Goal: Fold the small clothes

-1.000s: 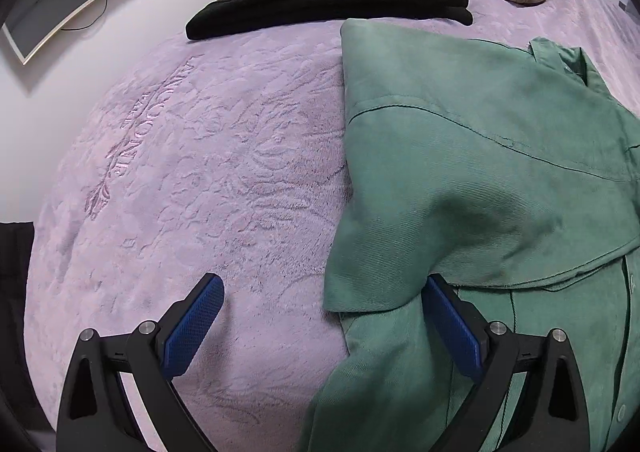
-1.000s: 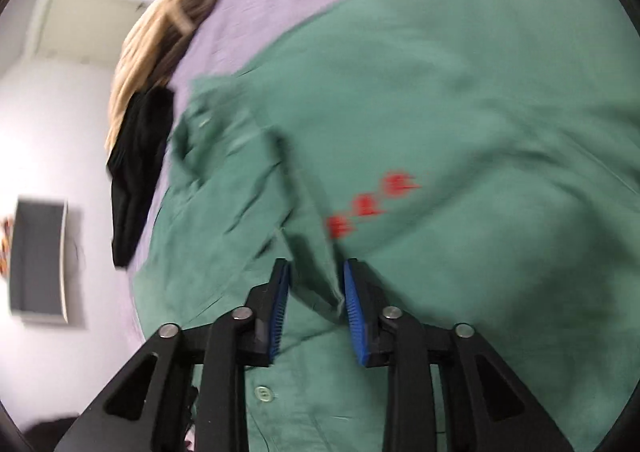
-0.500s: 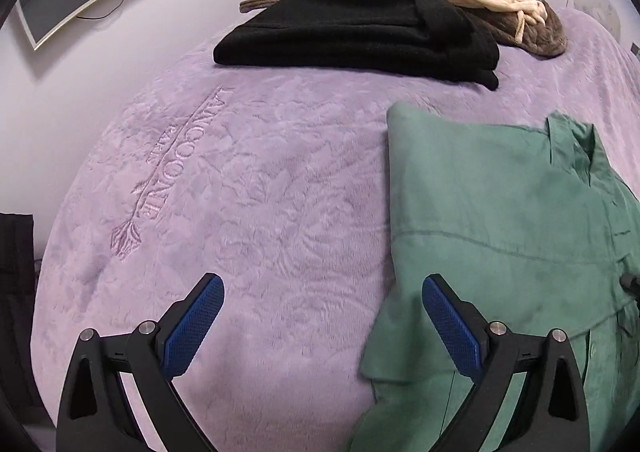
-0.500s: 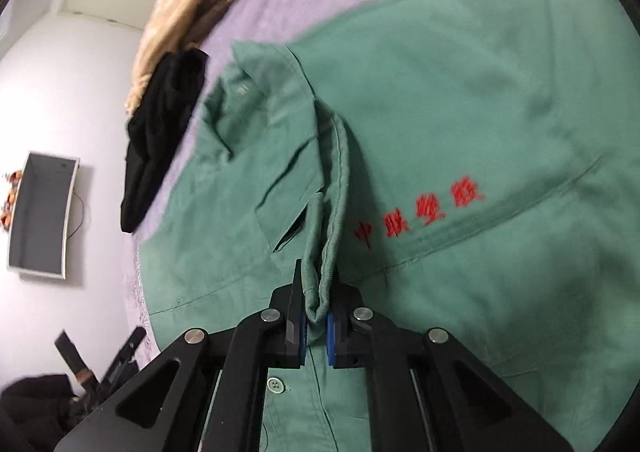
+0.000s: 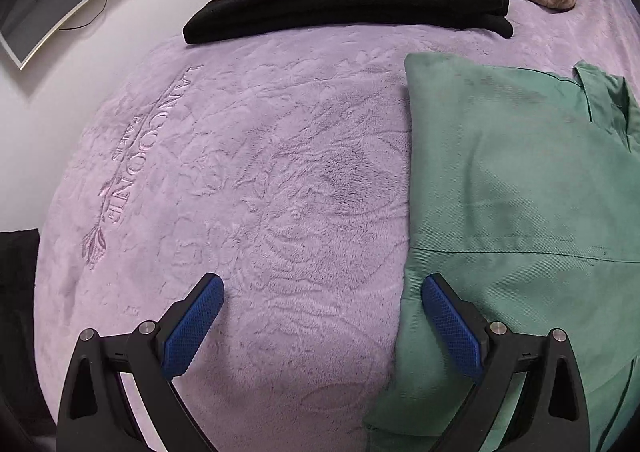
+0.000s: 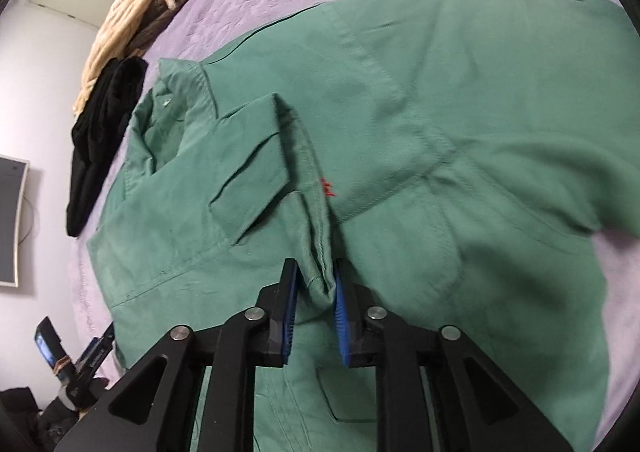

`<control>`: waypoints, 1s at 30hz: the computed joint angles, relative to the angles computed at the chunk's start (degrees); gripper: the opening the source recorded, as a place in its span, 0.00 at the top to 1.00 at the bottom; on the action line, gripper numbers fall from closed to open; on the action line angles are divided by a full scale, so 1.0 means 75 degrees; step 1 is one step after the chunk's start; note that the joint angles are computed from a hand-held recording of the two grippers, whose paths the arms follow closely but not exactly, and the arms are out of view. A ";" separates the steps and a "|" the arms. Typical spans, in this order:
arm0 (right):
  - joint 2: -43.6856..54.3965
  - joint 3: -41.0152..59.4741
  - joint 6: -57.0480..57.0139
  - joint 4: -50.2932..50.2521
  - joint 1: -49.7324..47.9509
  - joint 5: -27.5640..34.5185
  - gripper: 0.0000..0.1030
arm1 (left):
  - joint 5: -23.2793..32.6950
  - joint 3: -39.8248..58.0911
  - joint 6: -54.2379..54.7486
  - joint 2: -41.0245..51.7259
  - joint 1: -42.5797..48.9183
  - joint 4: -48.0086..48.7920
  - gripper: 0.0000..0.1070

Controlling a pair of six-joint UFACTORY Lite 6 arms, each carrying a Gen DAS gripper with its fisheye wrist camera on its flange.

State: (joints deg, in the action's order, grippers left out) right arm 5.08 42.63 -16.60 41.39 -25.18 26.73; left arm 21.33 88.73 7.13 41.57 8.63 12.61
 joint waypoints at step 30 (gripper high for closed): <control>0.2023 0.3006 -0.4355 0.0587 -1.0021 0.4479 0.31 | 0.1682 -0.3024 -0.1160 -0.3398 -0.5863 -0.1664 0.07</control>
State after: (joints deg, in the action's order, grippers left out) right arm 20.25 65.18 -49.27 45.79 -100.34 60.32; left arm 33.94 66.05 -1.57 16.09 -35.34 0.13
